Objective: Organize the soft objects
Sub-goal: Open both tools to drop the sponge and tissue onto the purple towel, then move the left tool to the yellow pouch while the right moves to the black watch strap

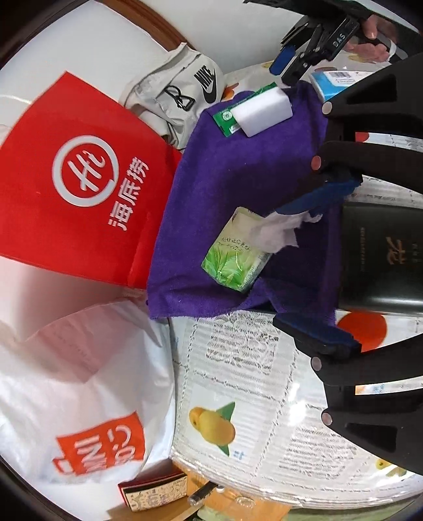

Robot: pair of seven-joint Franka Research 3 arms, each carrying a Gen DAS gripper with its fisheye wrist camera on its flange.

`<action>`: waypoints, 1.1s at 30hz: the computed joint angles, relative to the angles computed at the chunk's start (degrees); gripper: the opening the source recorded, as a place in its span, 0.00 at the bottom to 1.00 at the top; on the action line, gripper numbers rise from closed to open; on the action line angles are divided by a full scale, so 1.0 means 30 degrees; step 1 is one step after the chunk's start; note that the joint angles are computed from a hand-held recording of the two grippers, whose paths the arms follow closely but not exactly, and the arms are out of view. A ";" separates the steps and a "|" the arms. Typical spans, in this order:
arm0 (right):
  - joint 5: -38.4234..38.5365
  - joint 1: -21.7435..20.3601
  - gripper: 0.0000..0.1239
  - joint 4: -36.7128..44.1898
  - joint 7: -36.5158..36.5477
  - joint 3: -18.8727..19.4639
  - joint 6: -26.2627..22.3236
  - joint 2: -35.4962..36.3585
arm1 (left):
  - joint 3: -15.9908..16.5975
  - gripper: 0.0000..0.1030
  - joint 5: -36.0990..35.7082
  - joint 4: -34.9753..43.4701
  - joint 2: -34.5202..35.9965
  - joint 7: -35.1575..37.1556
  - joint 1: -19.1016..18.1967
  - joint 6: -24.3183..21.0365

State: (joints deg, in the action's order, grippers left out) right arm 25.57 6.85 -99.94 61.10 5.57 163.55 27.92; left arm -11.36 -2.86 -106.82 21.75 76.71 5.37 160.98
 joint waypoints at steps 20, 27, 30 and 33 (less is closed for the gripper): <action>1.1274 0.0234 0.60 -1.1198 -0.8699 0.1569 0.3463 -0.9078 | 0.1059 0.59 -0.0486 -0.9427 -0.7586 0.0143 -0.1604 0.4190; 1.2458 0.1875 0.64 -1.3644 -0.9276 0.0066 0.3673 -1.0052 | 0.1725 0.62 -0.1271 -1.1585 -0.8404 -0.0168 -0.2748 0.4532; 1.2137 0.2498 0.64 -1.4343 -0.8378 -0.0440 0.3799 -0.9902 | 0.1942 0.62 -0.1649 -1.2295 -0.8521 -0.0140 -0.3157 0.4779; 1.1207 0.2670 0.64 -1.4937 -0.6881 -0.0710 0.3672 -0.9774 | 0.2049 0.62 -0.1591 -1.2865 -0.8482 -0.0441 -0.3357 0.4981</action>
